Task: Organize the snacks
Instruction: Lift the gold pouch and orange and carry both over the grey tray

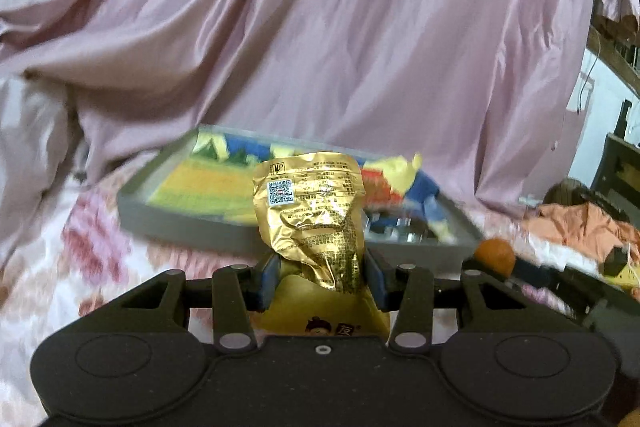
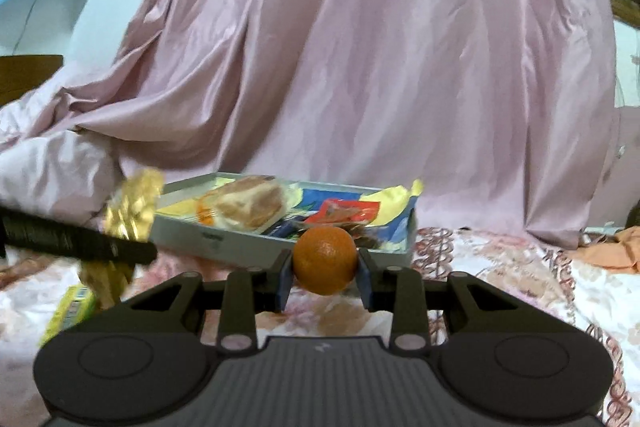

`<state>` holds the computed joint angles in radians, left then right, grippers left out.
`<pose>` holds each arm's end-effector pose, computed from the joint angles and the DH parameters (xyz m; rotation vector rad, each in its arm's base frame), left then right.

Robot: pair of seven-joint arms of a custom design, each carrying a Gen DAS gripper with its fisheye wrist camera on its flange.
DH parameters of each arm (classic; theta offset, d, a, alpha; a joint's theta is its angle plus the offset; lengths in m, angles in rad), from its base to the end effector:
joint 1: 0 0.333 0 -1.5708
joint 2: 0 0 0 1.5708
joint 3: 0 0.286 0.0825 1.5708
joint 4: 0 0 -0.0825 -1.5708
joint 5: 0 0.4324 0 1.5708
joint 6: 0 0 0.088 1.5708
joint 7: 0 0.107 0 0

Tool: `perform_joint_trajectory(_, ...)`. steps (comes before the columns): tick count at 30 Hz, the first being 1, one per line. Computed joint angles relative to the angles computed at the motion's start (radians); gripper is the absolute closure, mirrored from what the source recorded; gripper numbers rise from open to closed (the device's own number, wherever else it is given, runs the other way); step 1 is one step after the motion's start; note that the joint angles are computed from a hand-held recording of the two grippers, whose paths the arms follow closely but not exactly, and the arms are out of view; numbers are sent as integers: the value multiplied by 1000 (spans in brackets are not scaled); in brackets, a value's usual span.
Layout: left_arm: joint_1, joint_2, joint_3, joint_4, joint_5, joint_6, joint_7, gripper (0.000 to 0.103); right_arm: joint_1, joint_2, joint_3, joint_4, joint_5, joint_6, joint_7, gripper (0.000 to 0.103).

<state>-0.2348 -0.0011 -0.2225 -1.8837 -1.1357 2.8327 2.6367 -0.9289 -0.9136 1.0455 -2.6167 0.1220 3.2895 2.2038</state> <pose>0.6021 -0.2445 0.5461 -1.1348 2.1084 -1.4664 0.4779 0.0805 0.4958 -1.1801 1.6432 -1.3436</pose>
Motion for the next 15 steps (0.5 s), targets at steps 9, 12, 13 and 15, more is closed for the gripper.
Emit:
perform_joint_trajectory(9, 0, 131, -70, 174, 112, 51, -104, 56, -108, -29, 67, 22, 37, 61, 2, 66)
perform_joint_trajectory(12, 7, 181, -104, 232, 176, 60, -144, 56, -137, -28, 84, 35, 58, 65, -8, 66)
perform_joint_trajectory(13, 8, 199, -114, 253, 206, 61, -162, 56, -144, -23, 86, 39, 63, 65, -13, 66)
perform_joint_trajectory(15, 6, 236, -129, 290, 270, 65, -207, 56, -155, -14, 89, 46, 71, 71, -18, 66)
